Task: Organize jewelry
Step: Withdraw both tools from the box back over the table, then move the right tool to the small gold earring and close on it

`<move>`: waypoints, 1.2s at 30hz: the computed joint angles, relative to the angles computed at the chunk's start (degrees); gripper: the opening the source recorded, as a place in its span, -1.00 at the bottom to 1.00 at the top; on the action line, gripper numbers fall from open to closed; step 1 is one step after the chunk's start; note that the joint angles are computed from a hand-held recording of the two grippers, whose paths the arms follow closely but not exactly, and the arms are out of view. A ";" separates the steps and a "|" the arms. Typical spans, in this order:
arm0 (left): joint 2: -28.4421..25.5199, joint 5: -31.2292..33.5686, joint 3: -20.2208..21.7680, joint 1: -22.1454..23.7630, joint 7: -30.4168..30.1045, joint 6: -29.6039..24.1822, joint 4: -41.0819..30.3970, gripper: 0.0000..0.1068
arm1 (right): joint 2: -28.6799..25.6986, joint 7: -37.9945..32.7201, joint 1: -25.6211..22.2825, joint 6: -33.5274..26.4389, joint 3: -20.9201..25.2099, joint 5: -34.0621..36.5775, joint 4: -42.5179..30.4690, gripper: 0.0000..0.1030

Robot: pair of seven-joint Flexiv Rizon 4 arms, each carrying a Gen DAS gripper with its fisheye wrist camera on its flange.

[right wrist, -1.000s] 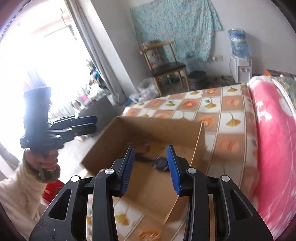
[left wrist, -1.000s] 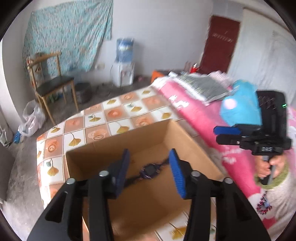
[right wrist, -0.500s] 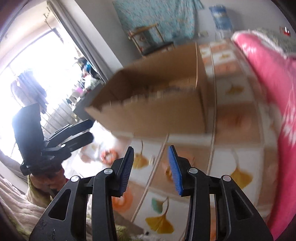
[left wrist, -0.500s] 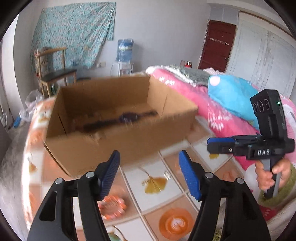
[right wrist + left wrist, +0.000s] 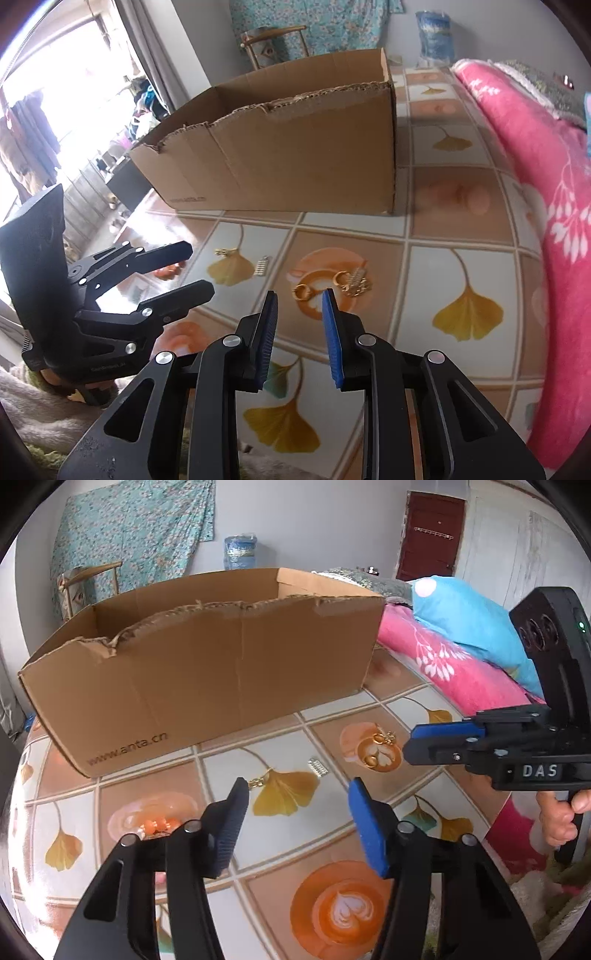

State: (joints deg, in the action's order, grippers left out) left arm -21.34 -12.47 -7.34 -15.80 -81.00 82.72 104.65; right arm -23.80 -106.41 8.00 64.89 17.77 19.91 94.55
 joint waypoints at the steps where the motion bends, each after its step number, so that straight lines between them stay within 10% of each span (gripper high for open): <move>1: 0.17 -0.94 -1.56 1.22 1.36 0.87 0.77 -0.06 | 0.07 -0.01 0.14 0.45 -0.19 -0.23 0.32 -0.56; 36: -6.47 7.94 4.40 -3.59 0.72 -10.93 -12.04 -0.88 | -3.10 -1.48 -3.78 1.42 1.57 6.23 -3.36 -0.60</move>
State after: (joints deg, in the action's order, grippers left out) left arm -27.81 -4.53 -2.94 -19.39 -80.27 71.79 92.61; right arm -26.90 -107.89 4.22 66.31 19.34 26.14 91.19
